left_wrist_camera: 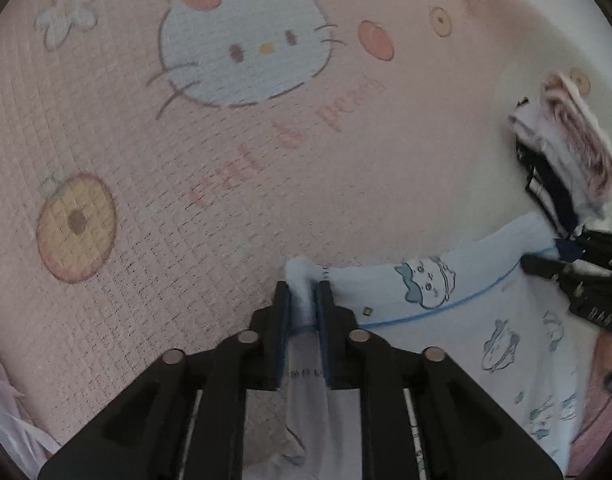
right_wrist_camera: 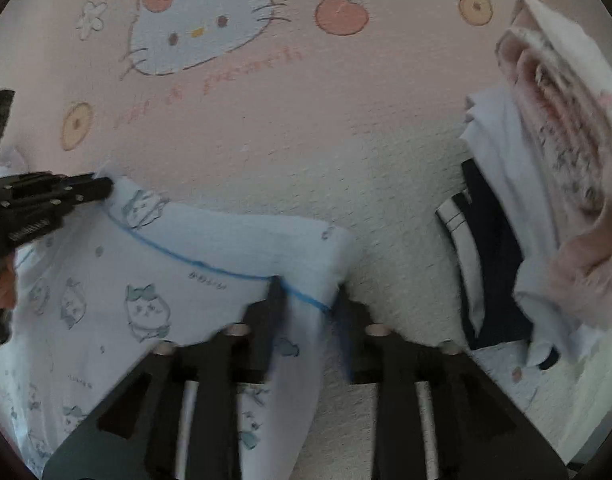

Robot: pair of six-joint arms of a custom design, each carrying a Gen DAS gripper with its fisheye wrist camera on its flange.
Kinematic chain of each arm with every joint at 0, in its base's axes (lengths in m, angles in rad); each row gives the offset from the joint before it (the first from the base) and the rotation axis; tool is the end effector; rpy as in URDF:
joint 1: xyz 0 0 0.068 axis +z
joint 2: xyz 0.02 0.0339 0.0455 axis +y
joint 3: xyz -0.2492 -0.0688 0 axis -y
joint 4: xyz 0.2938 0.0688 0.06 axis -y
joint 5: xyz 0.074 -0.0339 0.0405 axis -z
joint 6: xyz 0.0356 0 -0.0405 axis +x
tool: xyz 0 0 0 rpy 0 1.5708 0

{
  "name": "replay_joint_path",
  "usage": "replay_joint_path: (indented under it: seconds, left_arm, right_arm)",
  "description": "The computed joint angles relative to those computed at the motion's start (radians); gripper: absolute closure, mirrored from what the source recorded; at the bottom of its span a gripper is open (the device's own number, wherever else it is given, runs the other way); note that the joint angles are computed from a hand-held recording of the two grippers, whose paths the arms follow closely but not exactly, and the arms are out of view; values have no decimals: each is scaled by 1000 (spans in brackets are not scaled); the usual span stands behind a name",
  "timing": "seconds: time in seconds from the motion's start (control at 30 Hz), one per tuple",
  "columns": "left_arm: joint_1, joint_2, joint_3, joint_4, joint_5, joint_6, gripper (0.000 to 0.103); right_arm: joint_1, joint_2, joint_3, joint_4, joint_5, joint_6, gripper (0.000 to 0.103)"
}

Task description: Fold clothes

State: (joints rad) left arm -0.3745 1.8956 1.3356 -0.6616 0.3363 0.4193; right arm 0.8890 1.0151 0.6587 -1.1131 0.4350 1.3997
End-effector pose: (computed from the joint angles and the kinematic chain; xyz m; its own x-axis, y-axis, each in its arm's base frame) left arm 0.3839 -0.1635 0.1433 -0.6154 0.6548 -0.4387 0.7674 0.6248 -0.1439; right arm 0.1349 0.1424 0.1732 -0.7741 0.4642 -0.4303 0.5025 0.8641 0.0283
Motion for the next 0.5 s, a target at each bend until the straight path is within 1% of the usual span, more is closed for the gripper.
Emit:
replay_joint_path:
  seconds: [0.03,0.1,0.13,0.17,0.2,0.23,0.27,0.33,0.4,0.43,0.5]
  left_arm:
    - [19,-16,5,1,8,-26,80]
    - [56,-98,-39,32,29,-52,76]
    - [75,-152,-67,19,41,-51,74]
    - [91,-204,-91,-4,50,-45,69]
    - [106,-263,-125,-39,51,-22,68]
    - [123,-334,-178,-79,44,9,68]
    - [143,-409,-234,-123,36,43,68]
    - [190,-560,-333,-225,18,116,68]
    - [270,-706,-441,-319,-2,166,68]
    - [314,-782,-495,-367,-11,187,68]
    - [419,-909,-594,-455,-1,238,68]
  right_arm:
    - [7,27,19,-18,14,19,60]
    - [45,49,58,-70,61,84,60]
    - [79,50,81,-106,97,130,60]
    - [120,54,109,-154,139,179,60]
    - [180,79,158,-217,181,239,60]
    - [214,93,188,-239,188,257,59]
    - [247,100,216,-233,173,251,59]
    - [293,93,235,-159,97,194,59]
    - [396,141,286,-120,59,209,59]
    - [479,192,331,-130,60,260,59]
    - [588,307,423,-114,49,290,59]
